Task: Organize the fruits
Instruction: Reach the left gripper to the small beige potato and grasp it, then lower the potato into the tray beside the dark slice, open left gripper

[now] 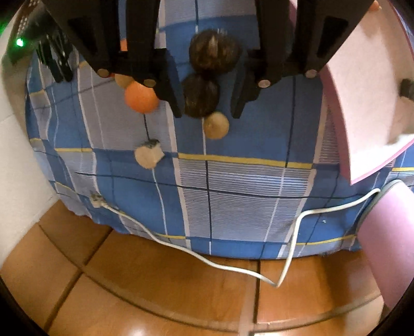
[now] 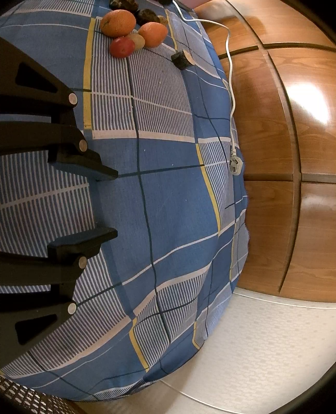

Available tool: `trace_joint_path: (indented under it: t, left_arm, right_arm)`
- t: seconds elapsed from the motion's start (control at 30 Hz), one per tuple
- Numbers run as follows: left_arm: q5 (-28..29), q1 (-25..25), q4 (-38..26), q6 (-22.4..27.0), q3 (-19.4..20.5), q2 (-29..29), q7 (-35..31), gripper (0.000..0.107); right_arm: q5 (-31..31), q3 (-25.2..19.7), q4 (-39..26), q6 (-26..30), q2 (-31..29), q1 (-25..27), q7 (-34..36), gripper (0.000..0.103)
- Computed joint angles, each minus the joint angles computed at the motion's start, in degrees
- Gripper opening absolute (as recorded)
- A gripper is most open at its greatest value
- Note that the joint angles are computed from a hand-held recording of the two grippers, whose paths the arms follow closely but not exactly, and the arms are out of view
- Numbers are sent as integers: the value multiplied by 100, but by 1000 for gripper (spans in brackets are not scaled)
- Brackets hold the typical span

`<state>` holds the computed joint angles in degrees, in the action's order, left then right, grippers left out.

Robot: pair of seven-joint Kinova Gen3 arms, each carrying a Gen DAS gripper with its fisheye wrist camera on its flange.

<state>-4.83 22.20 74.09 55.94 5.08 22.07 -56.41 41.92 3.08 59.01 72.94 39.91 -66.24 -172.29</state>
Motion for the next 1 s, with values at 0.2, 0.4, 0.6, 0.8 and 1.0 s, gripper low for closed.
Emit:
trace_joint_path:
  t: [0.2,0.4,0.6,0.8,1.0]
  left_arm:
    - [30,-55,-678,547,-50,608,-24,43]
    - [30,-12,-362,88,-77,502,-212,26]
    - [-53,-24,284,-497,-161,-66,75,26]
    - [-562,-25,1267,-1049,-248,-1028,771,26]
    - [-1004,-502,2300,-1041,-208,-1916,1520,26]
  right_arm:
    - [7,5,-42,44,29,-9,28,39]
    - [10,8,-47,57,33,-14,40,39]
    - [16,19,-76,87,53,-21,71,39]
    - [17,18,-74,87,53,-21,72,39]
    - [18,19,-75,87,54,-22,70,39]
